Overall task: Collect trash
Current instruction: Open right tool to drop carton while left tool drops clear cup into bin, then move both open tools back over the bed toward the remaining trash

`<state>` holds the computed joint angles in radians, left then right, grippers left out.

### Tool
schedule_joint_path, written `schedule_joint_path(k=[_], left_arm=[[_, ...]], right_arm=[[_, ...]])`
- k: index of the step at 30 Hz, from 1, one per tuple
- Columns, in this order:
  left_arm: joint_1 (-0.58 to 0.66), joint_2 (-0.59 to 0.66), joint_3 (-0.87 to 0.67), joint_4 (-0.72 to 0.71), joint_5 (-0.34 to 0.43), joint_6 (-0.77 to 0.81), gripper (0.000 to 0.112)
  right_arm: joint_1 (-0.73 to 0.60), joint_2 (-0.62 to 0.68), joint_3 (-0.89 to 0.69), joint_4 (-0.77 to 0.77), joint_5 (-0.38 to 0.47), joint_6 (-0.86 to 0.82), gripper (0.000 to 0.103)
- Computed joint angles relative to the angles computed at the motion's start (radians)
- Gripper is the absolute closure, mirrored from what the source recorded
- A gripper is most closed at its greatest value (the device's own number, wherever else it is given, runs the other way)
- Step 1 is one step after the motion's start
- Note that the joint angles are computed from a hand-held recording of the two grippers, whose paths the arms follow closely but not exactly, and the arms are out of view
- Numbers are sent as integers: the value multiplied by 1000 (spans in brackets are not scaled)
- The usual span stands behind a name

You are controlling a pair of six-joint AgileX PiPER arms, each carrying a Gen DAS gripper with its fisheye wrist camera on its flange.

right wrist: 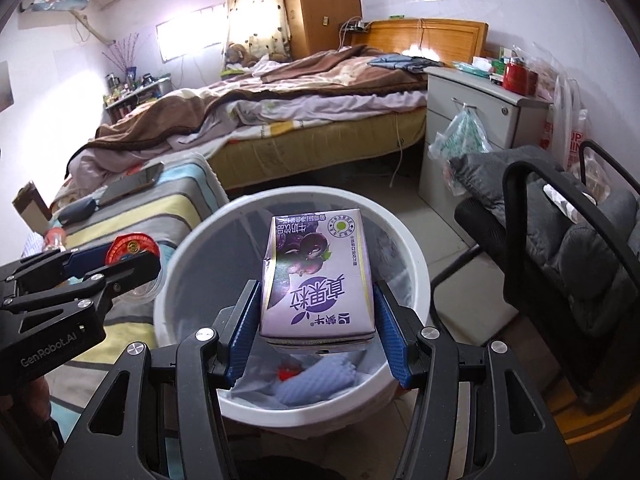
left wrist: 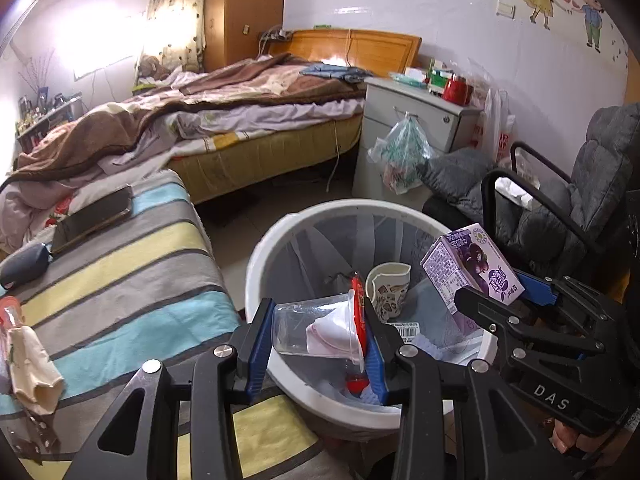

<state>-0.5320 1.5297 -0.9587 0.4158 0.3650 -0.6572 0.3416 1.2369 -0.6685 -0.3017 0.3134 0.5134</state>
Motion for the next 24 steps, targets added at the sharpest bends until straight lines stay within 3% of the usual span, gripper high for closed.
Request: schedule_joint_path(k=[4,7,10,13,24], left_arm=[[-3,23,-4,41,-6,-38,71],[0,34,-10,67,5,-67,59],[16,27,2,41,-9,-47,58],[20,10,16,60,-13,-68,49],[40,-88,72,42,-5,-55,48]], right_arm=[[-13,16,3,-27,-1,19,46],[-18,23,5,-70,0,66,46],[-37,29,-2,24,-4,-22,45],[-17,29,-1,-80,9,86,45],[9,-1,7,-139,21,154,44]])
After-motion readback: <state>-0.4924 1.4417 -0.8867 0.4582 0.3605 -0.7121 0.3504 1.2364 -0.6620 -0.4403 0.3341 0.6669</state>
